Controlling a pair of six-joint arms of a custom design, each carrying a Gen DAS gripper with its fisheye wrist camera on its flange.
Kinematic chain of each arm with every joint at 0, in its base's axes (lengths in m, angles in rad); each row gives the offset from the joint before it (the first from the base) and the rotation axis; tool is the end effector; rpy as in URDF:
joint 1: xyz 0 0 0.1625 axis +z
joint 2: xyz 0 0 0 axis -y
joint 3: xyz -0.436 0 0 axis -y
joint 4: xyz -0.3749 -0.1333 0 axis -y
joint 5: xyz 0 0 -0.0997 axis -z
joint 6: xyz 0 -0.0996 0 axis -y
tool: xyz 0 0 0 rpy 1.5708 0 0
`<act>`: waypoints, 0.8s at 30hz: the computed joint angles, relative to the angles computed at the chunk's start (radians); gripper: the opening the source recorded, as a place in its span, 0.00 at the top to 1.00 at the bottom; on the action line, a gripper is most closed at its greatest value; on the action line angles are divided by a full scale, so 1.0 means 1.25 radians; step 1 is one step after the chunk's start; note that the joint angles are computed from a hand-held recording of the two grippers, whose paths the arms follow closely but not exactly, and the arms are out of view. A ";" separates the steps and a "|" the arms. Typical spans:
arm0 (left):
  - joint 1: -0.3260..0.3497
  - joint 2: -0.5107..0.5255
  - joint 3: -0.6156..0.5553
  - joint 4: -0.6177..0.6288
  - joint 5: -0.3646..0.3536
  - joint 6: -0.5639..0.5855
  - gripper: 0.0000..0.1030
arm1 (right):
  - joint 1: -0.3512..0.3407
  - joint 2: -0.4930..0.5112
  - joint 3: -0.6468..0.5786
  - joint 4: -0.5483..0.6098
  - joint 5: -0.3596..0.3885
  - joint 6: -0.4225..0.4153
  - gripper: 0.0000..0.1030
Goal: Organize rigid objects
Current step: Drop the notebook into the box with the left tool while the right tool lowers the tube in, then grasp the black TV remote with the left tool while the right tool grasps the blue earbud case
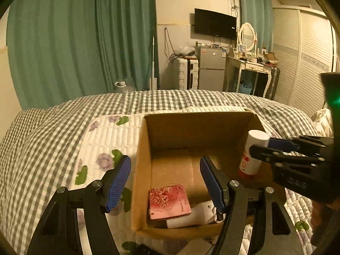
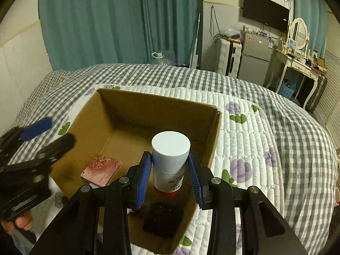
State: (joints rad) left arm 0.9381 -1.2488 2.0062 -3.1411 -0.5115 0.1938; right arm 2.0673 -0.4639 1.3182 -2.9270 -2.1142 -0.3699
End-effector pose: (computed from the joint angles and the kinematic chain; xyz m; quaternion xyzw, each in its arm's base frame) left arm -0.1266 -0.5450 0.3574 0.1354 0.8062 -0.4340 0.3787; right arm 0.4361 -0.6333 0.0481 0.3312 -0.8749 0.2552 0.2443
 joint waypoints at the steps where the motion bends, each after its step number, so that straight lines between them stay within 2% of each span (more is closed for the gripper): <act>1: -0.006 -0.009 0.006 0.006 0.006 -0.007 0.32 | 0.002 0.006 -0.009 0.005 -0.009 0.005 0.65; 2: -0.014 -0.021 0.016 0.015 0.016 -0.019 0.32 | 0.005 0.012 -0.017 0.008 -0.028 0.009 0.51; 4: -0.027 -0.044 0.031 0.040 0.023 -0.044 0.28 | 0.016 0.015 -0.012 -0.035 -0.064 0.006 0.35; 6: -0.043 -0.064 0.048 0.058 0.036 -0.065 0.23 | 0.023 -0.009 0.024 -0.069 -0.043 0.008 0.35; 9: -0.074 -0.098 0.081 0.087 0.066 -0.099 0.23 | 0.036 -0.050 0.077 -0.089 -0.031 0.020 0.35; 11: -0.099 -0.132 0.108 0.154 0.085 -0.160 0.14 | 0.046 -0.078 0.116 -0.104 -0.024 0.021 0.34; 12: -0.108 -0.144 0.117 0.175 0.093 -0.179 0.05 | 0.051 -0.091 0.137 -0.111 -0.022 0.023 0.34; 13: -0.119 -0.156 0.132 0.181 0.103 -0.192 0.02 | 0.057 -0.105 0.159 -0.119 -0.022 0.026 0.33; 19: -0.169 -0.260 0.205 0.383 0.124 -0.371 0.02 | 0.079 -0.164 0.287 -0.180 -0.018 0.037 0.31; 24: -0.171 -0.288 0.246 0.482 0.140 -0.466 0.02 | 0.074 -0.176 0.364 -0.224 0.003 0.053 0.31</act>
State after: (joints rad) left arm 0.7246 -1.6089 2.3136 -2.5388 -0.3363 -0.3881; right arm 2.1601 -0.6844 1.7734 -3.2076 -2.1102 -0.3042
